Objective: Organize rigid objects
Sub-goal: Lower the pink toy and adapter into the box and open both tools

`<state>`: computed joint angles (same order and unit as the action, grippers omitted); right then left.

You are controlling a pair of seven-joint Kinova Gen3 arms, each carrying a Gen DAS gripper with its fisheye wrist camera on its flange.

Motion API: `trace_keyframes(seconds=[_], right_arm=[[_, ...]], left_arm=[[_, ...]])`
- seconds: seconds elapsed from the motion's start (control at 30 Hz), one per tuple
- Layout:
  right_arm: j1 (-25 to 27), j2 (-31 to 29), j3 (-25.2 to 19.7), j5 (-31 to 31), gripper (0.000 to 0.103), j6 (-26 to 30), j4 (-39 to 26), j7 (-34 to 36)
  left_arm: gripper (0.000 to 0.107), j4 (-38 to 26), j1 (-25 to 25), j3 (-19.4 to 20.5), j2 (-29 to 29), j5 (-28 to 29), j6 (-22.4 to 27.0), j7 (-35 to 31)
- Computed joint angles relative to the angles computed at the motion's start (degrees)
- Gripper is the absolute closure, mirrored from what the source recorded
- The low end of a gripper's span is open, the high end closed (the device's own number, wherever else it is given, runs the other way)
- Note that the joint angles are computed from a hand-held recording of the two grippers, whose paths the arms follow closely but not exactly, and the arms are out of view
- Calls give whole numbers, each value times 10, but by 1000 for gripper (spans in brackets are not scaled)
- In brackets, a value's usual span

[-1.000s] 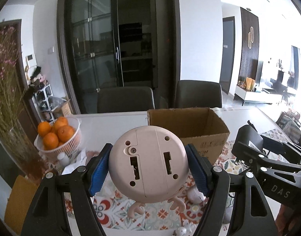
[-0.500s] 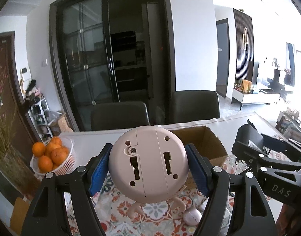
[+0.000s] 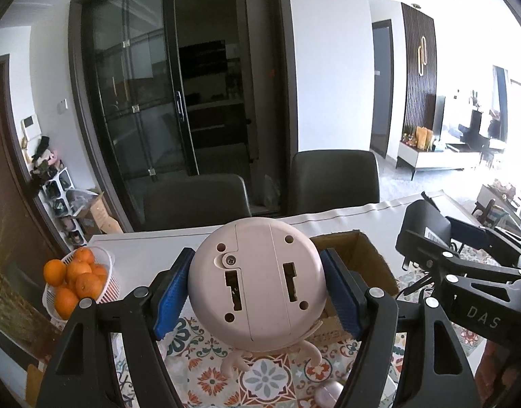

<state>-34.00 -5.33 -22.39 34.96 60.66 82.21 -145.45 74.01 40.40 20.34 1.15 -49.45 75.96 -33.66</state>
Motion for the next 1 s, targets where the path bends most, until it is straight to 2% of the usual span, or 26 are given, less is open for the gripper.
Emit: trace_keyframes(seconds=[0.17,0.5,0.8,1.0], right_arm=[[-1,22,17,-11,33,-8,-18,28],[11,73,80,-119,33,-30,-56,133],[20,121,113,-191,33,-11,-90,200],[30,150,128,-236,33,5,-107,238]], left_arm=[[34,-20,-14,-19,15,37,-11,-32],[34,-71,-36,-64,57,117,-16,-104],[33,-127,-49,-102,112,201,-1,-180],[34,-133,-50,-120,131,228,4,-202]])
